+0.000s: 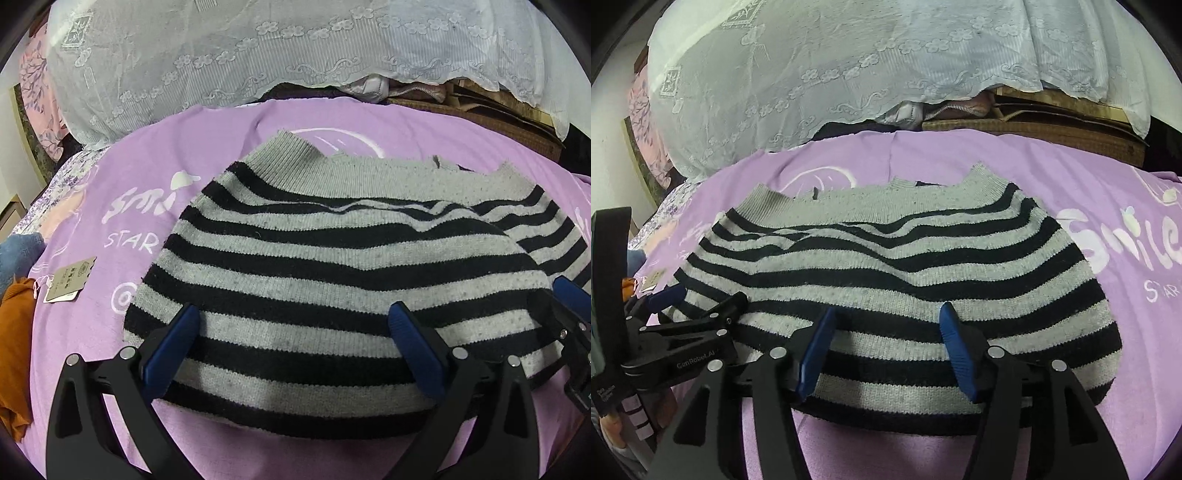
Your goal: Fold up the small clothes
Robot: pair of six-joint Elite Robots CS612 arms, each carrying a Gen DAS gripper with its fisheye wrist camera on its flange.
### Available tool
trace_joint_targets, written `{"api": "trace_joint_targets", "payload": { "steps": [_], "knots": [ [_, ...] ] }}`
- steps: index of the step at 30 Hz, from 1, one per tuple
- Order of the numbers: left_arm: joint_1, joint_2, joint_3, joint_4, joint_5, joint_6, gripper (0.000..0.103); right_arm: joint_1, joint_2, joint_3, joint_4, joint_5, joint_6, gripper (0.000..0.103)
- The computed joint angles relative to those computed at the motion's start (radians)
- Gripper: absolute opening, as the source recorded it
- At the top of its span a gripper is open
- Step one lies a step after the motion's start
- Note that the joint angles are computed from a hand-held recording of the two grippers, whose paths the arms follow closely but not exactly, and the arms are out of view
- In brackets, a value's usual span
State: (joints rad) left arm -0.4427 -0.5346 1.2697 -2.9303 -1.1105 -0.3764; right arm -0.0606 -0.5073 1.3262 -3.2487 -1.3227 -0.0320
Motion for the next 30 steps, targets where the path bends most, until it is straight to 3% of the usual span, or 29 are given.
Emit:
{"api": "trace_joint_targets", "payload": {
  "steps": [8,15,18,22,27,30],
  "knots": [
    [-0.002,-0.015,0.023,-0.033,-0.006,0.005,0.098,-0.011,-0.014,0.035,-0.046,0.029,0.035,0.059],
    [-0.005,-0.04,0.052,-0.129,-0.062,0.014,0.098,-0.032,-0.051,0.12,-0.125,0.065,0.078,0.059],
    [-0.005,-0.028,0.022,-0.088,-0.058,0.006,0.098,-0.039,-0.061,0.147,-0.142,0.064,0.088,0.059],
    [-0.004,0.016,-0.051,0.06,-0.055,0.014,0.099,-0.051,-0.07,0.169,-0.151,0.068,0.118,0.059],
    [-0.011,0.005,-0.032,0.046,-0.03,0.012,0.098,-0.066,-0.075,0.179,-0.134,0.089,0.164,0.059],
    [-0.01,-0.014,-0.015,0.014,-0.055,0.013,0.098,-0.075,-0.079,0.19,-0.14,0.098,0.187,0.06]
  ]
}}
